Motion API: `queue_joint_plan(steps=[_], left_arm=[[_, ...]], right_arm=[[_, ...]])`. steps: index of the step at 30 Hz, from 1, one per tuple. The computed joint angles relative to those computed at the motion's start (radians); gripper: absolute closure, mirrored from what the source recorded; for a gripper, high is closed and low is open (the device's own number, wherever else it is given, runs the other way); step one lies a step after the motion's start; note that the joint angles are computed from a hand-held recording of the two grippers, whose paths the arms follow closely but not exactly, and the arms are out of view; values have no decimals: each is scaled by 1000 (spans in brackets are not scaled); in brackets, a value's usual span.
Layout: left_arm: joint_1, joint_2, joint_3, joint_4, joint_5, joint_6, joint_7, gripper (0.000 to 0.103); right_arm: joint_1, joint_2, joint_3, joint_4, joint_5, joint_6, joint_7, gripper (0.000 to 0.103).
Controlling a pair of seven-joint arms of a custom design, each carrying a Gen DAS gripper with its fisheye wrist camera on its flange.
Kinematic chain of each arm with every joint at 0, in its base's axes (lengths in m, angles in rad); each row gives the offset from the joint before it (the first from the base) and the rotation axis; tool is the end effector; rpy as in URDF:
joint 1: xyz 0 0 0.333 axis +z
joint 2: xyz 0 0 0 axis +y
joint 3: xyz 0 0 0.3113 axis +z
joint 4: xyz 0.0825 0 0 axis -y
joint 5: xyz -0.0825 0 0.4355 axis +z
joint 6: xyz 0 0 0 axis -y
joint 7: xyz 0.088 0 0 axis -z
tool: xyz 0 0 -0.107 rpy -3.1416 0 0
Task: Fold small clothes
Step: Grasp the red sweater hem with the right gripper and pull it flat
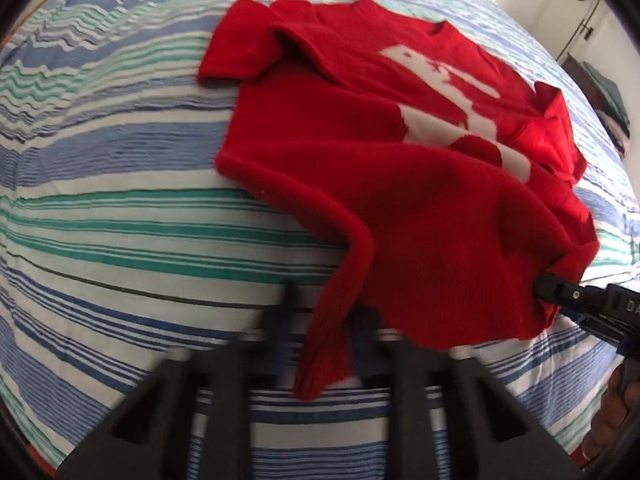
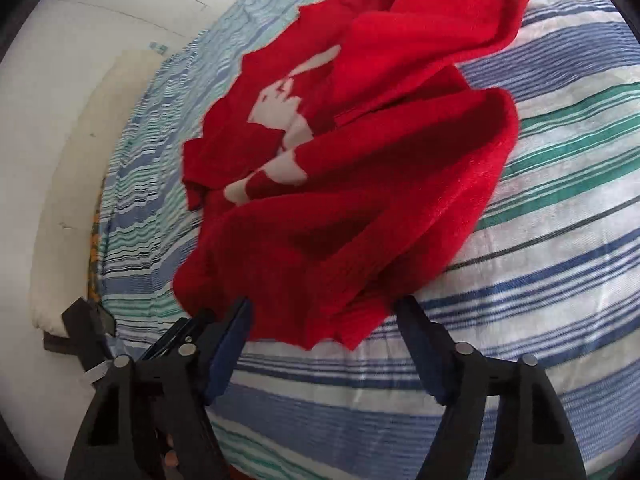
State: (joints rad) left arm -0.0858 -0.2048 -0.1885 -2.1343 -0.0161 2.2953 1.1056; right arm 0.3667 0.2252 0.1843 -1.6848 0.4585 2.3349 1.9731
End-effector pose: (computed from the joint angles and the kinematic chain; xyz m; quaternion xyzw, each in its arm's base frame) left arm 0.5525 -0.1605 0.5083 -0.7603 0.6240 -0.1599 0.0839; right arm 0.6083 0.3707 0.4941 -0.6360 0.7129 0.1403 0.2600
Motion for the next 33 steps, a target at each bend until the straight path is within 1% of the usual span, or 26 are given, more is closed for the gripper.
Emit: queue_joint_plan(steps=[1, 2, 3, 4, 5, 7, 9, 11, 13, 16, 18, 20, 21, 22, 23, 24, 25, 26, 27, 28, 29, 30, 31, 33], left_arm=[[1, -18, -1, -12, 1, 14, -14, 100], [2, -41, -2, -23, 6, 19, -19, 101], [-5, -67, 9, -35, -29, 21, 9, 101], [-18, -100, 27, -51, -89, 21, 55, 101], [-26, -135, 42, -66, -137, 11, 95, 101], [-32, -210, 56, -90, -188, -35, 156, 101], [-34, -280, 70, -113, -231, -94, 196, 101], [-23, -319, 75, -127, -261, -143, 199, 101], [-8, -345, 77, -152, -286, -170, 185, 101], [20, -349, 51, -201, -271, -174, 139, 101], [27, -334, 36, -225, -260, -168, 113, 101], [26, -329, 22, -245, -246, -141, 99, 101], [25, -335, 18, -255, -240, -120, 92, 98], [28, -343, 15, -263, -234, -107, 78, 94], [26, -354, 19, -273, -242, -94, 64, 93], [25, -371, 26, -287, -257, -82, 49, 80], [24, -393, 32, -304, -272, -70, 34, 60], [27, -427, 37, -331, -284, -54, 14, 51], [32, -468, 38, -364, -292, -30, -8, 40], [38, -514, 39, -404, -296, -7, -28, 39], [42, -550, 44, -432, -303, -2, -45, 39], [41, -586, 54, -467, -317, 8, -56, 39], [40, -618, 64, -497, -334, 20, -67, 40], [29, -640, 81, -526, -368, 43, -69, 41]], right_arm=[[6, 9, -9, 13, -35, -19, 32, 67], [0, -4, -10, 1, -31, -17, 35, 89], [-14, -31, -4, -25, 10, -5, -4, 91], [-27, -66, -3, -55, 45, 6, -62, 91], [-33, -108, -7, -87, 57, 11, -108, 92], [-43, -204, -26, -164, 136, 10, -210, 92], [-42, -295, -61, -238, 236, -23, -295, 92], [-31, -373, -98, -301, 293, -60, -356, 93], [-17, -432, -130, -354, 331, -92, -399, 93], [-6, -484, -150, -431, 294, -100, -410, 93], [-7, -493, -149, -476, 238, -85, -375, 93], [-8, -482, -141, -502, 157, -61, -353, 93], [-4, -477, -142, -513, 139, -47, -354, 94], [5, -475, -150, -527, 159, -25, -369, 95], [9, -479, -153, -539, 165, -2, -374, 98], [14, -482, -160, -545, 176, 10, -385, 100], [20, -489, -168, -552, 199, 23, -404, 98], [23, -497, -173, -558, 210, 35, -411, 91], [27, -503, -178, -562, 226, 43, -419, 78], [36, -509, -190, -568, 267, 54, -441, 71], [46, -522, -200, -581, 317, 68, -463, 54], [52, -536, -208, -596, 357, 80, -478, 45], [55, -540, -210, -601, 377, 87, -480, 44], [57, -548, -217, -609, 402, 83, -483, 44]])
